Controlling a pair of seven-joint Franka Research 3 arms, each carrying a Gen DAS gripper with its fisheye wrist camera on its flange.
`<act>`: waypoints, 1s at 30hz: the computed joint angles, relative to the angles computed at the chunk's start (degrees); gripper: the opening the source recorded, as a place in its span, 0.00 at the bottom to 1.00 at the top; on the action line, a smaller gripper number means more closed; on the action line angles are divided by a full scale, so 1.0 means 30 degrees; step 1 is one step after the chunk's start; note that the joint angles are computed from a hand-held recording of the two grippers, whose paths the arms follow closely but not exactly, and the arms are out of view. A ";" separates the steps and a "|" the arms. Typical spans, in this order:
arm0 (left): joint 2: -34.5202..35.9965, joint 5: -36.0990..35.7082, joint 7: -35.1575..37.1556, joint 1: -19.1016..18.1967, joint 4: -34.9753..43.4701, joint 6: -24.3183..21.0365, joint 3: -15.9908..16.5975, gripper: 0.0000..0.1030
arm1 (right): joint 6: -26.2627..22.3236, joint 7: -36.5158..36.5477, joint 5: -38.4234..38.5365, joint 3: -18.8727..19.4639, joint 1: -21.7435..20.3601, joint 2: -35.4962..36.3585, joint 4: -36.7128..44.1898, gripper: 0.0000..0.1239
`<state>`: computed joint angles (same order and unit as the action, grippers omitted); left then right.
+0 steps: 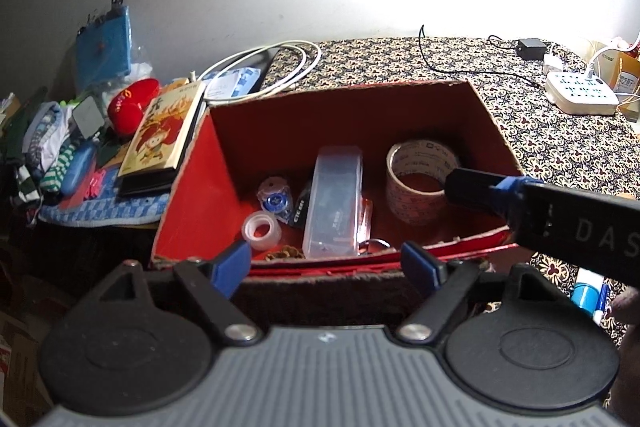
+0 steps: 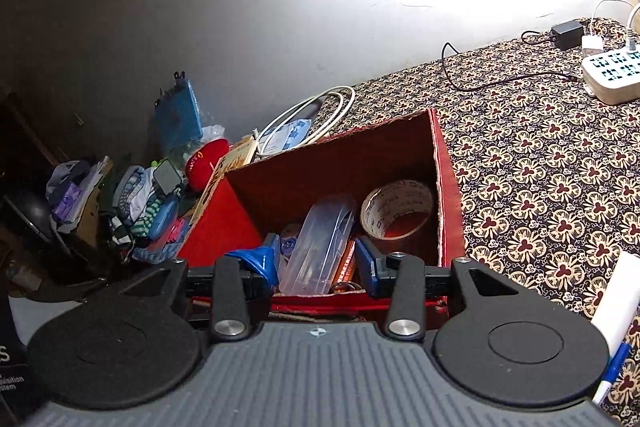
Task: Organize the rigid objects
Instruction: 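Withdraw the right gripper from the red box toward the blue marker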
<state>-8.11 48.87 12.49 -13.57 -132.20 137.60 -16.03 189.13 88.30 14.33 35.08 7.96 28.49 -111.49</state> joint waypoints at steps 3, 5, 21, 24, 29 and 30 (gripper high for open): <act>0.0042 -0.0206 -0.0128 -0.0139 0.0049 -0.0339 -0.0128 0.80 | -0.0182 -0.0246 -0.0204 0.0585 -0.0688 -0.0141 -0.0335 0.21; 0.0114 -0.0389 -0.0201 -0.0256 0.0106 -0.0537 -0.0186 0.80 | -0.0384 -0.0448 -0.0254 0.1071 -0.1193 -0.0143 -0.0490 0.21; 0.0890 -0.1391 -0.0339 -0.0993 0.0576 -0.1140 -0.0247 0.81 | -0.1243 -0.3035 0.1699 0.3276 -0.3384 -0.0487 -0.1616 0.21; 0.1071 -0.1562 -0.0234 -0.1110 0.0668 -0.1164 -0.0220 0.81 | -0.1308 -0.3326 0.2149 0.3382 -0.3522 -0.0547 -0.1759 0.21; 0.1467 -0.1938 0.0151 -0.1281 0.0911 -0.1139 -0.0152 0.81 | -0.1465 -0.3808 0.2948 0.3498 -0.3743 -0.0645 -0.2001 0.21; 0.1518 -0.1978 0.0196 -0.1319 0.0921 -0.1104 -0.0149 0.81 | -0.1466 -0.3906 0.3122 0.3551 -0.3813 -0.0675 -0.2074 0.21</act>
